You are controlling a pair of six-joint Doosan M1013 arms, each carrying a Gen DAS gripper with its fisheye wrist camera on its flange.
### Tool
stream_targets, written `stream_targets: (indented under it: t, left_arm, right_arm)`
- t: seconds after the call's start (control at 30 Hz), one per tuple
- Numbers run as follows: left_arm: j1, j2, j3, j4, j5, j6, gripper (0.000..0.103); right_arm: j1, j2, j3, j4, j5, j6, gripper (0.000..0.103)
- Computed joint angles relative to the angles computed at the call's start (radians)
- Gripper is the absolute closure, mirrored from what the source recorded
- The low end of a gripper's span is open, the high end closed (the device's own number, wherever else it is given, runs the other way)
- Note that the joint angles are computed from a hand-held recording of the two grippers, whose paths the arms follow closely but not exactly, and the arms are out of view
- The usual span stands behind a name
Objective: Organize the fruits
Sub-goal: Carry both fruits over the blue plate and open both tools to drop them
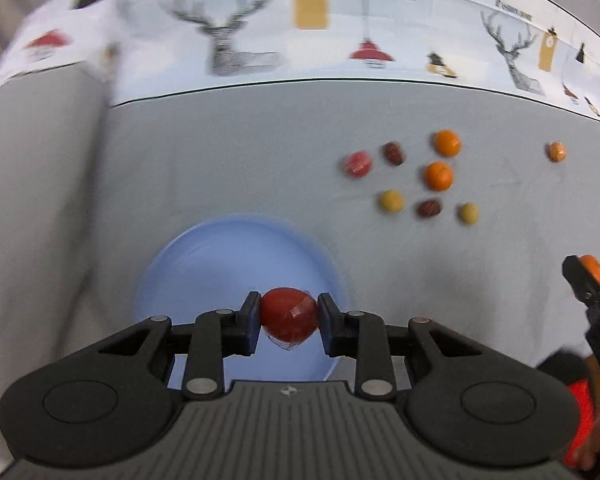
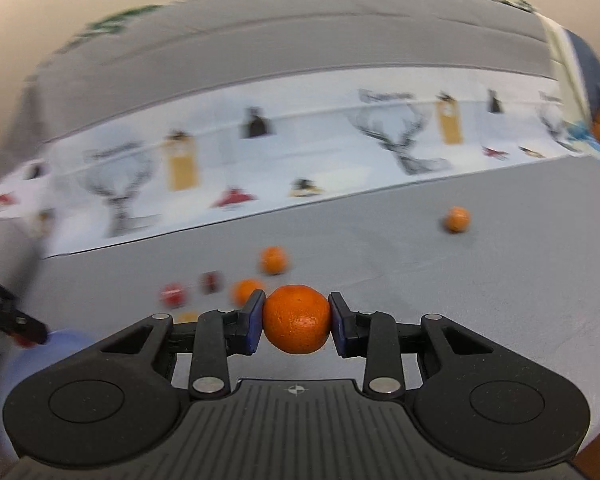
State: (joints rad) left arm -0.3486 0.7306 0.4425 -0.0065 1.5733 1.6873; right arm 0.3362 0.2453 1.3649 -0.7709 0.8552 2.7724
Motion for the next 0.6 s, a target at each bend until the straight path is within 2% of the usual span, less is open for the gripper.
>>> stream_targets:
  t: [0.1,0.3,0.47,0.6]
  left_arm:
    - [0.025,-0.110,0.169,0.025,-0.073,-0.009,0.070]
    - [0.081,-0.269,0.395,0.015,-0.172,-0.035,0.070]
    - [0.114,-0.346,0.515,-0.004,-0.230,-0.045,0.070]
    - [0.132,-0.368,0.554,-0.035,-0.237,-0.045,0.070]
  right_arm:
    - [0.040,-0.026,0.001,0.053,-0.041,-0.057,0.067]
    - [0.107,-0.037,-0.024,0.219,-0.096,-0.234,0.067]
    - [0.154,-0.021,-0.057,0.288,-0.066,-0.365,0.067]
    - [0.176,-0.018,-0.073,0.250,-0.044,-0.354,0.067]
